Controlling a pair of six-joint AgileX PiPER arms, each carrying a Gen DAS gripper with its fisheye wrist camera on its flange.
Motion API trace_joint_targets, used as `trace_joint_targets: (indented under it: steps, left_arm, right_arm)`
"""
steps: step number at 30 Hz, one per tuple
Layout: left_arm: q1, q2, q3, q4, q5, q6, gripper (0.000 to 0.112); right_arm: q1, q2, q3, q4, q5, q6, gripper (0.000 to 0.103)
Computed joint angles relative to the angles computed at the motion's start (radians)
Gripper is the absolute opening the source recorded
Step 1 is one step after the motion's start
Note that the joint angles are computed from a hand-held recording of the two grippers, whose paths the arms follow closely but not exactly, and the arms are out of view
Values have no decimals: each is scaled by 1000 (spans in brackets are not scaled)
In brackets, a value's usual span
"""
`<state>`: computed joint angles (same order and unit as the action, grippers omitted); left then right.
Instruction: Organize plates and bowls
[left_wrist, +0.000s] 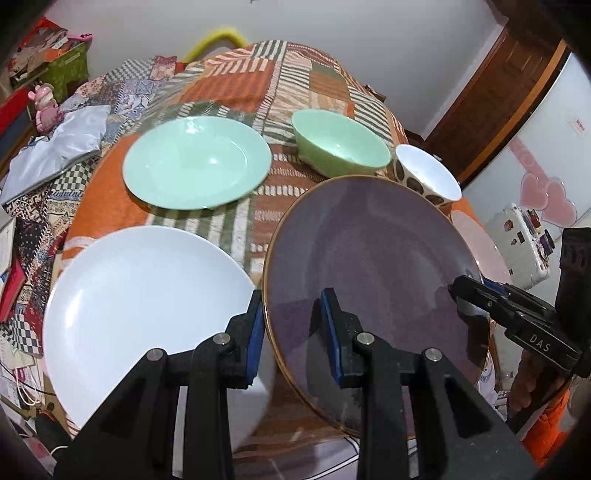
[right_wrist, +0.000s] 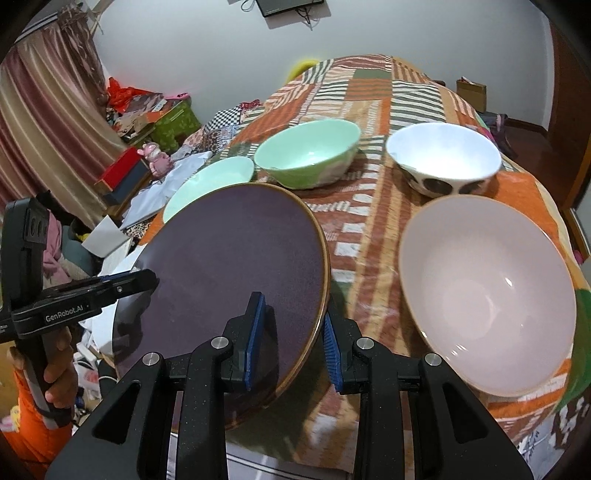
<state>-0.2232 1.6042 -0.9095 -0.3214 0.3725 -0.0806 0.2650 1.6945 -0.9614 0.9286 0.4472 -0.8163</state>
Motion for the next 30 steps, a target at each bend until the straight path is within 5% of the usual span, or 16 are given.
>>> trace_joint_targets:
  steps: [17,25,30]
  left_arm:
    - [-30,121,-67,-22,5,1,29]
    - [0,160,-103,-46,5,36,29]
    - [21,186,-130,-76,16,77,29]
  right_arm:
    - [-2,12,41,21,-67,-15,27]
    - [42,28,26,-49,-136,91,27]
    - [76,45,3,-217,-176,277,27]
